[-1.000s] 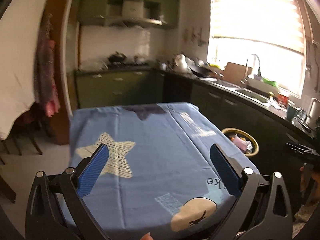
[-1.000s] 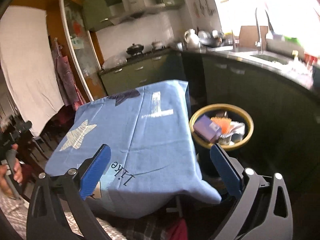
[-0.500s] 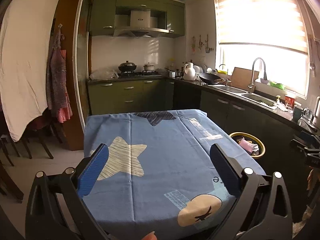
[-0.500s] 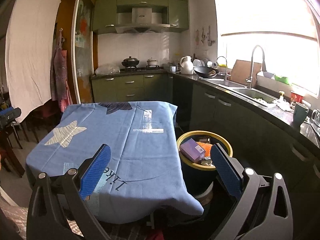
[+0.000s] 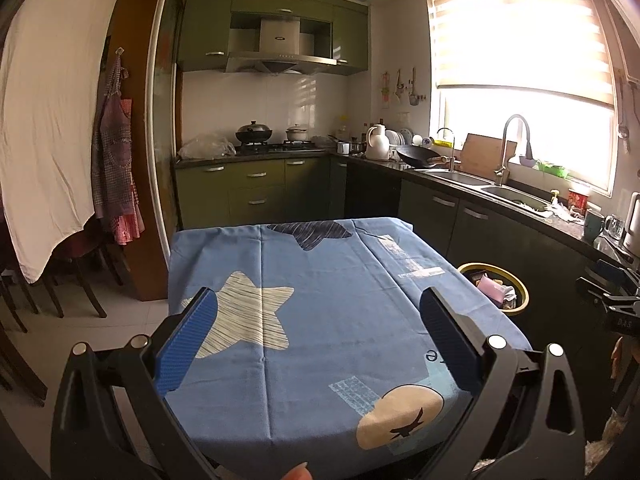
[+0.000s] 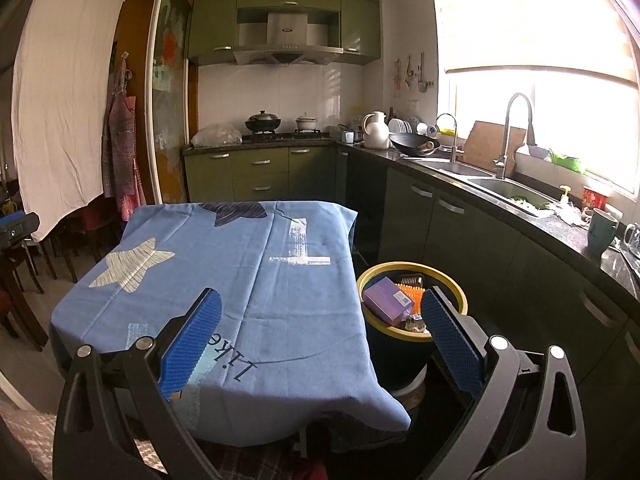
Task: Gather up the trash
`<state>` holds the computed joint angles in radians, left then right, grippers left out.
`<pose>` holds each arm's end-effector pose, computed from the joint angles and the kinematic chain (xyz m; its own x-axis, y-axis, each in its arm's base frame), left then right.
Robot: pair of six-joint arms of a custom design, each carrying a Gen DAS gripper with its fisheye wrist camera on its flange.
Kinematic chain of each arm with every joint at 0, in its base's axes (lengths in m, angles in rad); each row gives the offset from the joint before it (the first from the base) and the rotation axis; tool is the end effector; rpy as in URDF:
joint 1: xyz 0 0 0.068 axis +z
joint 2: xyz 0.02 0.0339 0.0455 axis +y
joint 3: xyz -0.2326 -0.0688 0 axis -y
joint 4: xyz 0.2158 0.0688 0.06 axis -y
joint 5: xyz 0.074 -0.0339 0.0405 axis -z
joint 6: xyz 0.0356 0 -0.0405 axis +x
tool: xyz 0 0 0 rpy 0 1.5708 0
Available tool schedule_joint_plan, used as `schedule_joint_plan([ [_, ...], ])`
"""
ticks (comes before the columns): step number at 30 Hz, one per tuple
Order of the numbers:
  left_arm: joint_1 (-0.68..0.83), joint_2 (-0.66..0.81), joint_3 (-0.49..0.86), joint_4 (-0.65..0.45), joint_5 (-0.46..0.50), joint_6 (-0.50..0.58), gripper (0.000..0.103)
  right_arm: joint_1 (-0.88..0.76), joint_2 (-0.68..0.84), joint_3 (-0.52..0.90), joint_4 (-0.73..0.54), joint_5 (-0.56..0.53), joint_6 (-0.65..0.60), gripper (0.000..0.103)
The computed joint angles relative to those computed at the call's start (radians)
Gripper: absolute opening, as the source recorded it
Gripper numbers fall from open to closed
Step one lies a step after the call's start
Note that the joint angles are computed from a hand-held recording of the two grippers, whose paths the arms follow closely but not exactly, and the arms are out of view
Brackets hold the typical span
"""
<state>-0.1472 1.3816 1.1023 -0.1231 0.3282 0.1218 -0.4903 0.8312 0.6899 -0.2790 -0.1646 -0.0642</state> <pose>0.2944 -0.0553 0.2980 -0.3320 0.1655 -0.9286 0.4761 0.8793 -0.0135 0.1659 -0.0819 0.2698 -0.3806 0.1314 -0.9154 0.3088 0.9511 0.0081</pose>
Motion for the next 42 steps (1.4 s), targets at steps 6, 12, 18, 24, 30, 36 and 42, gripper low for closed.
schedule_joint_plan([
  [6, -0.001, 0.001, 0.001, -0.002, 0.001, 0.001, 0.096, -0.004, 0.003, -0.003, 0.009, -0.005, 0.001, 0.098],
  [12, 0.002, -0.001, 0.005, -0.011, 0.007, 0.007, 0.096, -0.002, 0.003, -0.004, 0.009, -0.005, 0.001, 0.098],
  [18, -0.002, -0.001, 0.007, -0.014, 0.002, 0.010, 0.096, -0.002, 0.005, -0.005, 0.012, -0.006, 0.002, 0.098],
  [24, -0.007, -0.003, 0.000, -0.007, -0.003, 0.016, 0.096, -0.001, 0.003, -0.004, 0.009, -0.003, 0.003, 0.098],
  [30, -0.003, -0.003, -0.003, -0.010, 0.007, 0.017, 0.096, -0.002, 0.003, -0.004, 0.010, -0.004, 0.003, 0.098],
  [36, -0.005, -0.003, -0.002, -0.012, 0.006, 0.018, 0.096, 0.015, 0.001, -0.008, 0.015, 0.012, 0.010, 0.098],
  [42, -0.004, 0.000, -0.001, -0.013, 0.010, 0.021, 0.096, 0.026, 0.005, -0.012, 0.022, 0.022, 0.015, 0.098],
])
